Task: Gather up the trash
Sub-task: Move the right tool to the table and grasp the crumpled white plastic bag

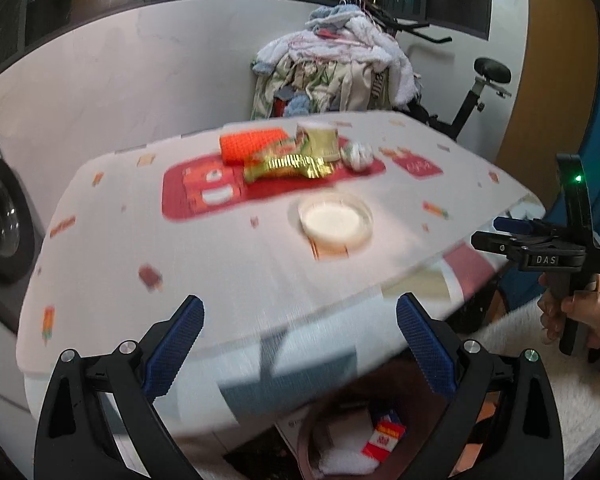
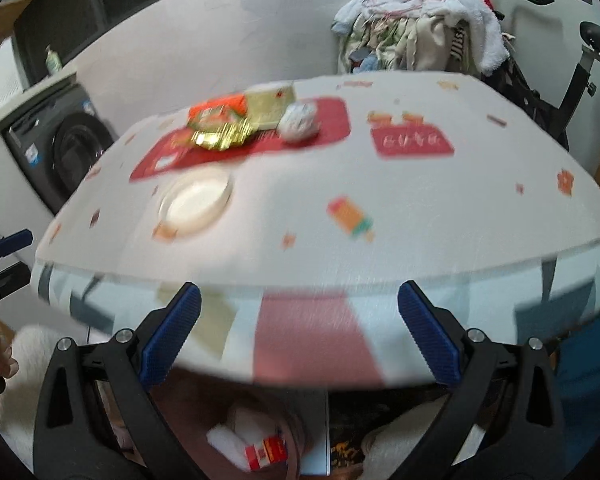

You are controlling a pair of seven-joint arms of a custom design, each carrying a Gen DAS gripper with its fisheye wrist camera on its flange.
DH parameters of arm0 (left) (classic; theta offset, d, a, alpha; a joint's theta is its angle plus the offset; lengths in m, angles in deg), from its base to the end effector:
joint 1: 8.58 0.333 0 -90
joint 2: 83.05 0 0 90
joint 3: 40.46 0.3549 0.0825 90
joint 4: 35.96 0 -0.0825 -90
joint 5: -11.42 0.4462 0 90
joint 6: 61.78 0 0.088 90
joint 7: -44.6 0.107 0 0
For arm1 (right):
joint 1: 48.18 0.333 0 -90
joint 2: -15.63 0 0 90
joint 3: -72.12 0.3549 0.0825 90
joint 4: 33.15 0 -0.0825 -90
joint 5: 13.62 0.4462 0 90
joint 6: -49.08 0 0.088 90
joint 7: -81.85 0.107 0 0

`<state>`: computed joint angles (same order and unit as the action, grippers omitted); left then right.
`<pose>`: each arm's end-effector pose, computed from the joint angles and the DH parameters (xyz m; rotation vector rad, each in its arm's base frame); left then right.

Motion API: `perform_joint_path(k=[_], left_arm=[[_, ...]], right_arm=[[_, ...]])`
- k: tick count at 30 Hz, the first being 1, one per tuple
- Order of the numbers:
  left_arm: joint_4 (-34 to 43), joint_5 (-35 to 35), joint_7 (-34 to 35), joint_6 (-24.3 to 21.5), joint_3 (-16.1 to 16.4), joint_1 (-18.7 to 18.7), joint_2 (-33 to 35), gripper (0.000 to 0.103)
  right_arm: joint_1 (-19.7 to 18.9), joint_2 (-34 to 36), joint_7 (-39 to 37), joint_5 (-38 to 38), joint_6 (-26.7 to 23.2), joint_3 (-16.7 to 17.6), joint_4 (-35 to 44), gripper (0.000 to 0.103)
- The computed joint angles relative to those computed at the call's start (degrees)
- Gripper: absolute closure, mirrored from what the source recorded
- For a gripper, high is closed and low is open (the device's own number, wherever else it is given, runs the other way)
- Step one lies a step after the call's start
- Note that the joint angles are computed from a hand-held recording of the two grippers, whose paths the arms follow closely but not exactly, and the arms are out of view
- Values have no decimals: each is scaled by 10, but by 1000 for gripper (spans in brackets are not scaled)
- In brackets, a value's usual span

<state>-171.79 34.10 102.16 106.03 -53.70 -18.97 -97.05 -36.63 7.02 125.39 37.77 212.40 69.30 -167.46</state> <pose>0.4949 -0.2501 0.5118 -1.5700 1.9522 -0.8697 0.5622 0.0434 0.4551 -1.8267 1.5304 -0.3803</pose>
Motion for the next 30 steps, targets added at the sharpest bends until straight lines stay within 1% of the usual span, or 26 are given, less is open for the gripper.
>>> perform_joint_path(k=[2,4,6,8,9,10,14,16,19,20,21,22,23,24,26,27,30], left_arm=[[31,-4,14,2,9,2,25,8],[59,-6,20,4,14,7,48,8],[86,-23,35,7,23,7,71,8],[113,-56,57,8,31,4,95,8],[124,-74,70,7,34,3,106,9],[141,-110,96,3,38,1,121,9],[190,-186,144,-19,33,11,163,13],[218,-182,142,-28,31,18,188,15],[269,-135,129,-41,34,18,233,15],[292,-132,136,-54,31,21,253,19],[311,-132,142,-64,28,23,269,23],[335,-136,150,-75,24,26,289,24],[356,-140,158,-82,19,29,306,24],[373,-140,164,-86,16,29,320,24],[412,-137,193,-94,9,30,350,24],[427,-131,207,-99,8,28,362,27],[471,-119,249,-110,3,23,396,32]], right_arm=[[0,28,-12,13,-5,-5,43,6],[-7,53,-14,13,-9,0,79,6],[-16,89,-17,19,-15,7,129,6],[-27,130,-7,14,-29,16,183,6],[-32,156,8,-1,-36,21,215,8],[-37,173,21,-15,-40,26,236,12],[-41,265,113,-112,-69,32,344,15],[-40,301,155,-153,-85,32,388,16],[-47,352,207,-192,-123,40,456,17],[-54,368,221,-196,-143,46,479,19],[-59,379,236,-201,-159,49,495,31],[-63,387,247,-204,-174,53,507,52],[-71,393,250,-200,-191,60,518,61],[-80,392,244,-192,-193,69,516,60],[-85,377,226,-188,-178,76,496,60],[-95,368,202,-172,-172,87,483,60],[-108,347,171,-136,-165,96,454,61]])
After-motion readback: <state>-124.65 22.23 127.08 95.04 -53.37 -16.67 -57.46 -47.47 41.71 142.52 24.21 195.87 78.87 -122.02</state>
